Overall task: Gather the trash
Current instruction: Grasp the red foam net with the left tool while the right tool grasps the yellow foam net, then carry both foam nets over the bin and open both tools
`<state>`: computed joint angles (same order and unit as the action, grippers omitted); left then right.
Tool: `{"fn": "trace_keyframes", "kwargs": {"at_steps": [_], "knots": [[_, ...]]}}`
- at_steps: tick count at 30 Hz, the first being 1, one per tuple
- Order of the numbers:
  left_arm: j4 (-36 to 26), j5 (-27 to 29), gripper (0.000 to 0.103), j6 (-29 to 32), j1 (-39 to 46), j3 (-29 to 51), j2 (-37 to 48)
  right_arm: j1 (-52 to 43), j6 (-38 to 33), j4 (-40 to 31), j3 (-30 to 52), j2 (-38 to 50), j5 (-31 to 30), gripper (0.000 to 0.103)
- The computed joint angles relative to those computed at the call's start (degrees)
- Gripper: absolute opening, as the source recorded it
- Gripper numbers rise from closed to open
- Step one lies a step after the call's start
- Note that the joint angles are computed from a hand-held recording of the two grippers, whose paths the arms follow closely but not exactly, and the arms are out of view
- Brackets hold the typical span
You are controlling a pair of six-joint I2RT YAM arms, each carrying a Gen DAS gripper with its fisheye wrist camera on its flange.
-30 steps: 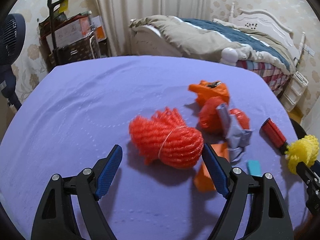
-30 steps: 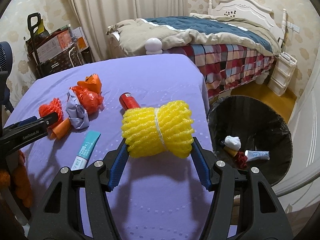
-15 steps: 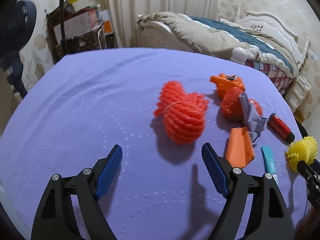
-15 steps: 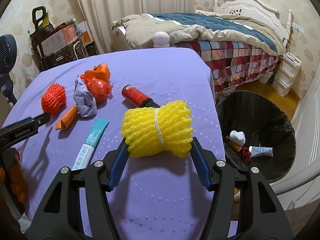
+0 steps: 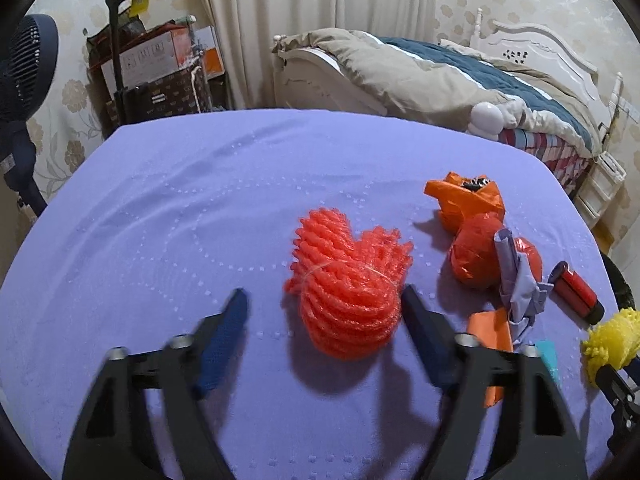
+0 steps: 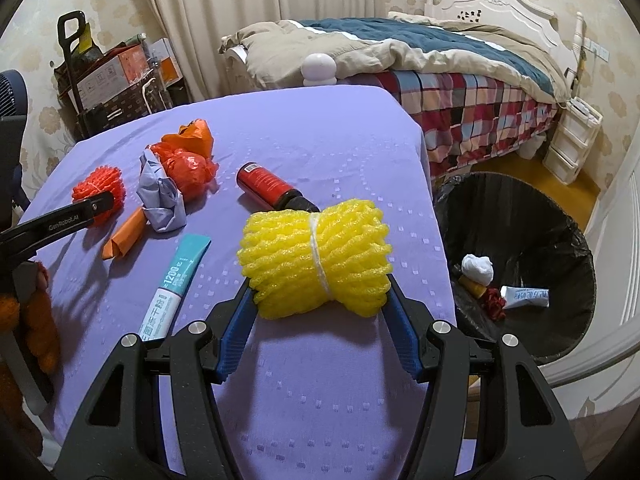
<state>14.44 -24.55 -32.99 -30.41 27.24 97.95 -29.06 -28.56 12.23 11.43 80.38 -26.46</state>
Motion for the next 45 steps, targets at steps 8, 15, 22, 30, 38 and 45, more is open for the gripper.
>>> {"fn": "trace_keyframes", "kwargs": {"at_steps": [8,15,22,30,38,45], "knots": [[2.03,0.64,0.039,0.83,-1.10,-1.54,-0.41,0.20,0.31,0.29,0.35,0.60,0.10,0.059],[1.69,-1.29,0.039,-1.14,-4.02,-5.66,-4.96,0.00,1.05,1.31,1.27,1.99,-0.42,0.059],[-1.11,-3.82,0.039,-4.17,-8.83,-8.66,-10.85,-1.34,0.51,0.31,0.05,-0.88,-1.73,0.058],[-4.75,-6.71,0.039,-7.46,-16.08,-8.25,-14.09,-4.31,-1.24,-3.62,-0.45,-5.39,-4.20,0.057],[-5.00,-7.55,0.039,-6.33,-22.29,-0.79,-10.01,-14.10,-4.42,-9.32,4.18,-7.19,-8.94,0.057],[-3.78,-6.13,0.039,-2.35,-25.92,10.46,-0.73,-22.20,-4.57,-7.15,11.95,1.06,-9.86,0.057]]}}
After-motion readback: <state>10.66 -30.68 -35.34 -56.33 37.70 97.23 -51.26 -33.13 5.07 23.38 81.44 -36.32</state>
